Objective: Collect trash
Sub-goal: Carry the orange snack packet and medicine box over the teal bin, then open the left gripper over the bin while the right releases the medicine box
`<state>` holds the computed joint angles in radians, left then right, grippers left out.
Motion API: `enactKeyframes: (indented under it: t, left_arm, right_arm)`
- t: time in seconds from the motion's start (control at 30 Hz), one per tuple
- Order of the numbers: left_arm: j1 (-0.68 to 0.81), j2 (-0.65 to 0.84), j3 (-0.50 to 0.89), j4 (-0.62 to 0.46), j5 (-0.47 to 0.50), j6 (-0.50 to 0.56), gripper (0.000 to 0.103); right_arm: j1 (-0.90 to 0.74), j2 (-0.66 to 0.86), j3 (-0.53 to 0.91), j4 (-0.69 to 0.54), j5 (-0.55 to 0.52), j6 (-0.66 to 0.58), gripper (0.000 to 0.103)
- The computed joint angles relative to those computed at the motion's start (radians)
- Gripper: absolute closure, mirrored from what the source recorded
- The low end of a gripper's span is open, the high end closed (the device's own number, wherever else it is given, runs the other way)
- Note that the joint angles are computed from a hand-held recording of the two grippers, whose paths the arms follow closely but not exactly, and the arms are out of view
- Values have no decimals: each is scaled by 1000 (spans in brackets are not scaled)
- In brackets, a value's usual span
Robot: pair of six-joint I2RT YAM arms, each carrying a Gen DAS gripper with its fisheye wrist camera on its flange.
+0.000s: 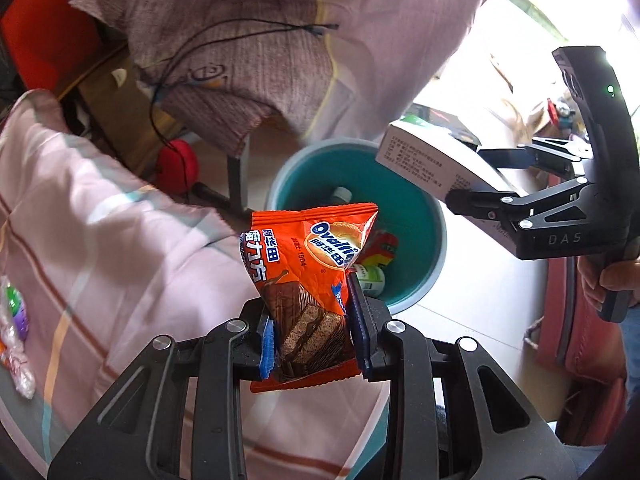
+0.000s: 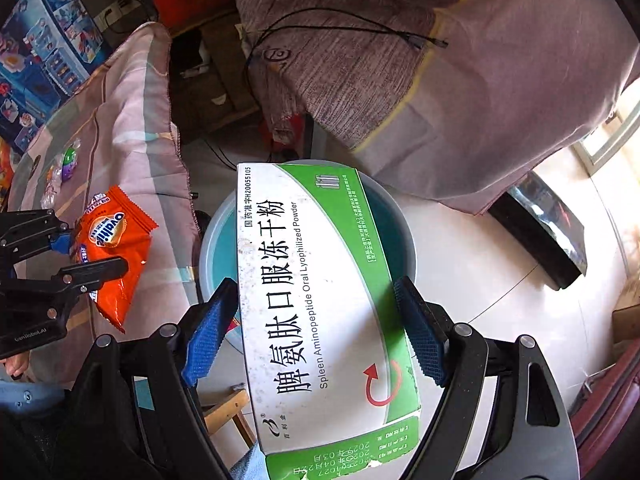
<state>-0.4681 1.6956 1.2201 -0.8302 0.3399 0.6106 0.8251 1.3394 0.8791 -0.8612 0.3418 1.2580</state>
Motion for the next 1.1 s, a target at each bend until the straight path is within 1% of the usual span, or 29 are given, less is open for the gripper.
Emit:
enactKeyframes:
  t: [0.1,0.27,0.4,0.6,0.63,0.67,0.7,0.73,0.77,0.83,0.9,0.97,1.0,1.03,1.1]
  left_arm:
    - [-41,50,25,15,-21,-30,72]
    - [-81,110,66,21,-37,-65,72]
    - [-105,146,88,23,-48,-77,72]
    - [-137,186,108,29,-55,-93,71]
    - [-146,197,114,32,-58,-103,68]
    - [-150,203,118,34,-59,-107,62]
    - [-157,210,122,42,-60,-117,49]
    - [-162,212,121,52,-62,-122,44]
    - [-164,210,117,60,-65,-123,42]
    - [-164,203,114,65,-66,-129,33]
    - [-157,188,104,71,-66,-127,27]
    - [-151,176,96,75,-68,-124,24]
    - [-144,171,95,69,-65,-121,22]
    - [-137,169,96,62,-63,-120,18]
    - [-122,153,84,64,-57,-117,15]
  right_arm:
    - [-43,-35,-59,65,-12,-20,25]
    - [-149,-103,-156,184,-86,-37,24]
    - [-172,-122,-177,189,-90,-48,24]
    - [-162,-160,-216,161,-98,-11,24]
    - [-161,-165,-221,155,-97,-3,24]
    - [-161,-172,-227,145,-96,5,24]
    - [-161,-179,-232,137,-96,11,24]
    - [-161,-185,-237,131,-96,19,24]
    - [-160,-192,-242,125,-97,26,24]
    - [-158,-197,-243,111,-97,34,24]
    - [-158,-199,-243,105,-98,37,24]
    - [-156,-193,-238,103,-99,42,19]
    - [-156,-188,-234,100,-99,42,18]
    - [-150,-177,-224,96,-95,43,18]
    - [-147,-164,-209,93,-96,36,18]
